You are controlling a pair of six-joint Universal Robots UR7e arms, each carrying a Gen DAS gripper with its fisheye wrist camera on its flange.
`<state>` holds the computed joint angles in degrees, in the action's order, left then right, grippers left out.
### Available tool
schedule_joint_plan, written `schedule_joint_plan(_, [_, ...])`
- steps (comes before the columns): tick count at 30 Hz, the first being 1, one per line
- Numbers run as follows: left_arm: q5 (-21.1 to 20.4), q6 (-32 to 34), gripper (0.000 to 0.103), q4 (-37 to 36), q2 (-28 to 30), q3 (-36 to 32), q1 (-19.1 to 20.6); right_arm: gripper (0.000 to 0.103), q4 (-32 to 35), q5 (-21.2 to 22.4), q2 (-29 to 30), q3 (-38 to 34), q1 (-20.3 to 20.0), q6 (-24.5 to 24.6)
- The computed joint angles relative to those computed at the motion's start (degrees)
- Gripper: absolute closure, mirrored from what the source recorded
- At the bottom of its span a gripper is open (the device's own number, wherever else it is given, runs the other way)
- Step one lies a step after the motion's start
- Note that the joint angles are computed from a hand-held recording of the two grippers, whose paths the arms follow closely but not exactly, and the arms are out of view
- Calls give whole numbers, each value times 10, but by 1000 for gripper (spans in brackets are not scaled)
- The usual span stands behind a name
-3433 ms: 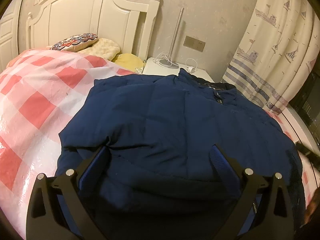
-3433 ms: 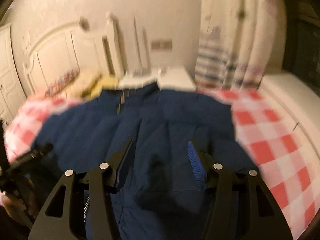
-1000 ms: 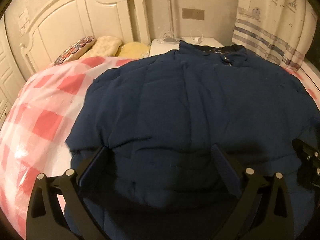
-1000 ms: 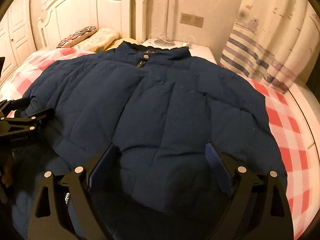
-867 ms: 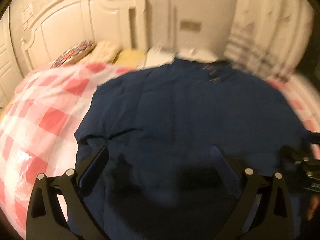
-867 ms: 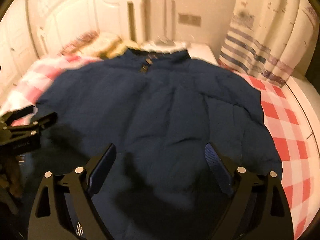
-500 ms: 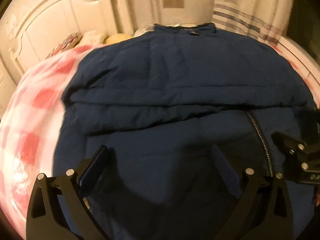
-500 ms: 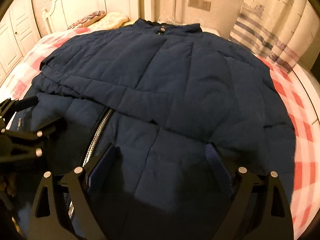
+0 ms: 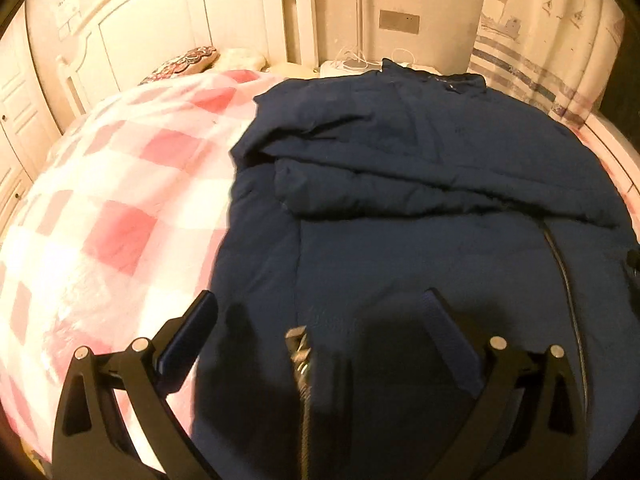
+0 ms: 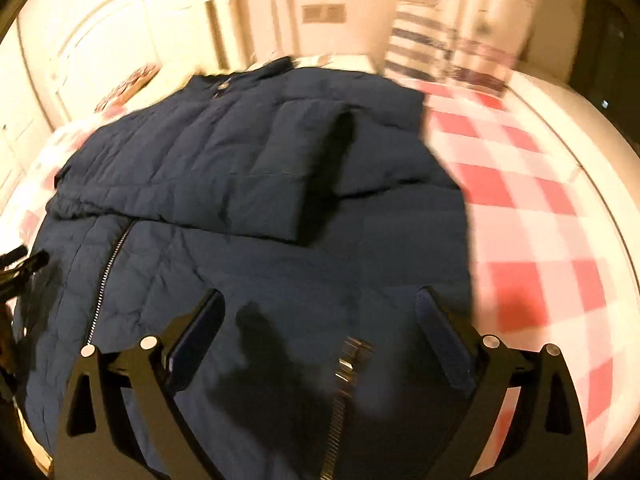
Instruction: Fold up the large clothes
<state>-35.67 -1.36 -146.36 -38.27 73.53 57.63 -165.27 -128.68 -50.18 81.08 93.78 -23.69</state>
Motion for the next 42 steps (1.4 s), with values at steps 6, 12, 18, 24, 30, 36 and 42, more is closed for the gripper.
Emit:
schedule_joint_plan(6, [-37, -86, 3, 62, -32, 19, 18, 10, -7, 0, -40, 50, -17, 41])
schedule_joint_plan(12, [-41, -1, 3, -97, -90, 153, -33, 10, -138, 52, -98, 180, 24, -56])
schedule_joint_plan(18, [-29, 74, 2, -116, -75, 235, -69, 10, -163, 73, -85, 263, 41, -146])
schedule_joint_plan(24, [-36, 67, 2, -143, -108, 269, -70, 11, -208, 51, -79, 286, 39, -164])
schedule_joint_plan(30, [-31, 90, 2, -200, -144, 347, -77, 10, -255, 94, -109, 352, 26, -200])
schedule_joint_plan(36, [-38, 87, 2, -243, -159, 372, -78, 10, -293, 89, -115, 371, 26, -213])
schedule_joint_plan(42, [-29, 80, 2, -255, -187, 402, -64, 7, -340, 78, -132, 404, 3, -224])
